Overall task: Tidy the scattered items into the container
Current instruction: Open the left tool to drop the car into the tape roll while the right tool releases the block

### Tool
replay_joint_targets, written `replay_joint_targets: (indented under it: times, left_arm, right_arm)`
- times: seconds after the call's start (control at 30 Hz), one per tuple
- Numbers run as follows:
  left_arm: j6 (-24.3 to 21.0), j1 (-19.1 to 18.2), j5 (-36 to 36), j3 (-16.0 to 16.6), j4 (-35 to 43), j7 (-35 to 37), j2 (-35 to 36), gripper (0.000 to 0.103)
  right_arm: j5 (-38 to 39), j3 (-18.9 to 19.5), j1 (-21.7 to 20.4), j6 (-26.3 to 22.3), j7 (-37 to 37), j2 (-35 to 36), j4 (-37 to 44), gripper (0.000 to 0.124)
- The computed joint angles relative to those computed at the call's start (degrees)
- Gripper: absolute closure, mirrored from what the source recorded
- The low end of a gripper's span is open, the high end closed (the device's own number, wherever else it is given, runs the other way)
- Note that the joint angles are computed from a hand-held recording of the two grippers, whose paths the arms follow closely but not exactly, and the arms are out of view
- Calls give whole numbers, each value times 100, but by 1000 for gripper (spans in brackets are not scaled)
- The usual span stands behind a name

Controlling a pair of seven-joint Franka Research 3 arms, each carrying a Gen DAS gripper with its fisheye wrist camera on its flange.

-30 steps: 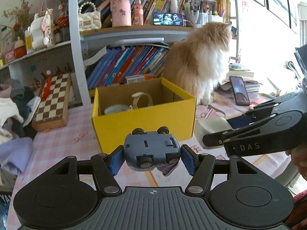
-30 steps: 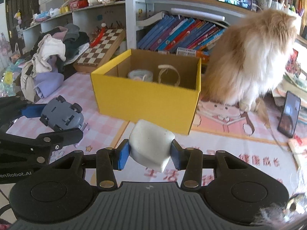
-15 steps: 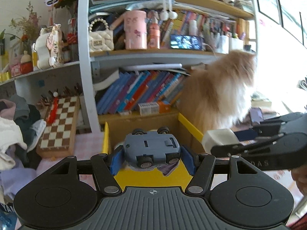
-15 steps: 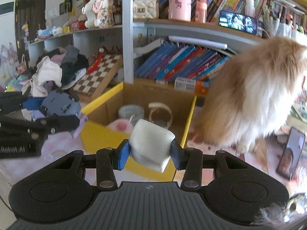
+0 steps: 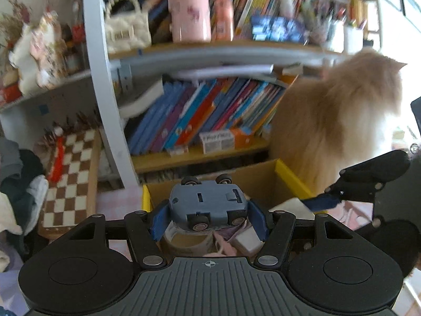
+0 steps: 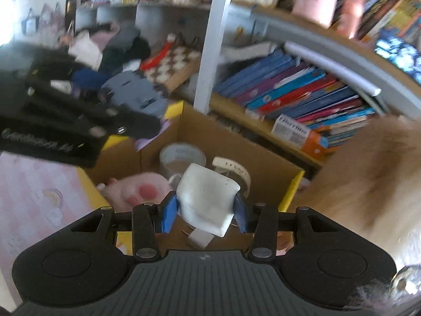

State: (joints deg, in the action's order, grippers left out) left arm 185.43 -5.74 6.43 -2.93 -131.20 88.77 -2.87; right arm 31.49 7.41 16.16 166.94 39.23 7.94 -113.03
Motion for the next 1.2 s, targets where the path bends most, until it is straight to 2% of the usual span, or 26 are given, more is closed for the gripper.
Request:
replay_joint_targets:
  times: [0.07, 0.13, 0.23, 0.33, 0.43, 0.73, 0.83, 0.97, 1.07, 1.2]
  left_arm:
    - [-408, 137, 200, -100, 410, -144, 322, 40]
    - [-729, 234, 732, -139, 758, -545, 599, 40]
    - [-1243, 349, 835, -286, 1220, -608, 958, 40]
    - [-1754, 391, 887, -362, 1681, -632, 1311, 40]
    - [-2129, 318, 1233, -284, 2038, -790, 1564, 40]
    - [-2881, 355, 1374, -317, 2573, -836, 1886, 40]
    - [-2950, 380, 1336, -346, 2583, -795, 1892, 39]
    - [-2965, 411, 1266, -387, 2580, -652, 1898, 30]
    - [-2920, 401, 1327, -381, 2479, -556, 1835, 29]
    - [-2960, 324, 1588, -327, 2339, -547, 1728, 28]
  right_arm:
    - [-422, -123, 32, -461, 231, 253, 345, 81]
    - [-721, -186, 13, -1030, 394, 517, 756, 81]
    - [-930, -207, -56, -1823, 531, 888, 1360, 81]
    - [-1258, -252, -22, -2093, 591, 1093, 1676, 80]
    - [-1273, -236, -82, -2513, 664, 1309, 2012, 80]
    - [-1431, -250, -96, -2719, 827, 1558, 2282, 80]
    - [-1432, -244, -92, -2725, 849, 1587, 2310, 78]
    - [-1338, -205, -123, -2573, 781, 1518, 2206, 70]
    - [-1353, -203, -116, -2514, 699, 1481, 2145, 66]
    - [-1482, -238, -85, -2519, 633, 1494, 2157, 68]
